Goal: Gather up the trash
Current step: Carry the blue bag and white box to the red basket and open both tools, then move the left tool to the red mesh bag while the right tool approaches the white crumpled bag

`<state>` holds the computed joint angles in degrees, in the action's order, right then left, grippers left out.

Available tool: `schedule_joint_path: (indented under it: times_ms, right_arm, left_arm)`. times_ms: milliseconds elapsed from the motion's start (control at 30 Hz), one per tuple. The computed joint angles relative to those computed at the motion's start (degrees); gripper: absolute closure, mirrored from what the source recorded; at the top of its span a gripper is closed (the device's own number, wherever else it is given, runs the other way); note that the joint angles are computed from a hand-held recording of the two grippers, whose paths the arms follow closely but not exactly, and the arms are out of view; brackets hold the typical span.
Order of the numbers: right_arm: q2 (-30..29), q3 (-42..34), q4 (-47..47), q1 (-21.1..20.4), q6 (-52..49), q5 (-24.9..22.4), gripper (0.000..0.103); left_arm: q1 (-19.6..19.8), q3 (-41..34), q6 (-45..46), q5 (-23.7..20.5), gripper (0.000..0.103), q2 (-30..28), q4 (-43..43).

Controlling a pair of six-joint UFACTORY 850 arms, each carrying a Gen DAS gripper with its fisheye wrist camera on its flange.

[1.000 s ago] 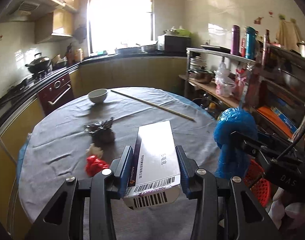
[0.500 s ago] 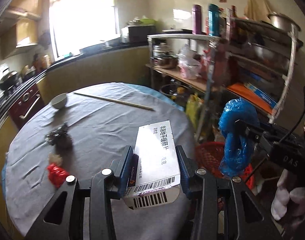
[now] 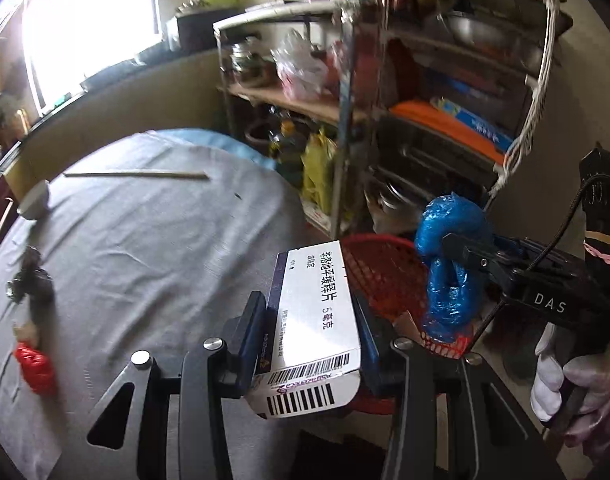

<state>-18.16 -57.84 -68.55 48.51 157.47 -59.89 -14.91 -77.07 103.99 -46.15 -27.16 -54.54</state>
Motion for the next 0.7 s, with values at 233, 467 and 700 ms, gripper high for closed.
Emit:
schedule_joint_path:
  times_ms: [233,467,700]
  right_arm:
    - [0.1,2.7,0.2,-0.9,5.3,4.9,0.046]
    - [1.3,4.7,0.5,-2.1,9.1,7.8,0.044]
    - [1.8,3.8,-0.3,-2.2,8.2,5.2,0.044]
  left_arm:
    - [-2.5,0.4,-1.1,1.6,0.057,-1.3,2.8]
    - [-3.1,-0.5,-2.7,1.2,0.044,-2.6,5.1]
    - [0.3,-0.7,3.0,2.4,0.04,-1.4,0.3]
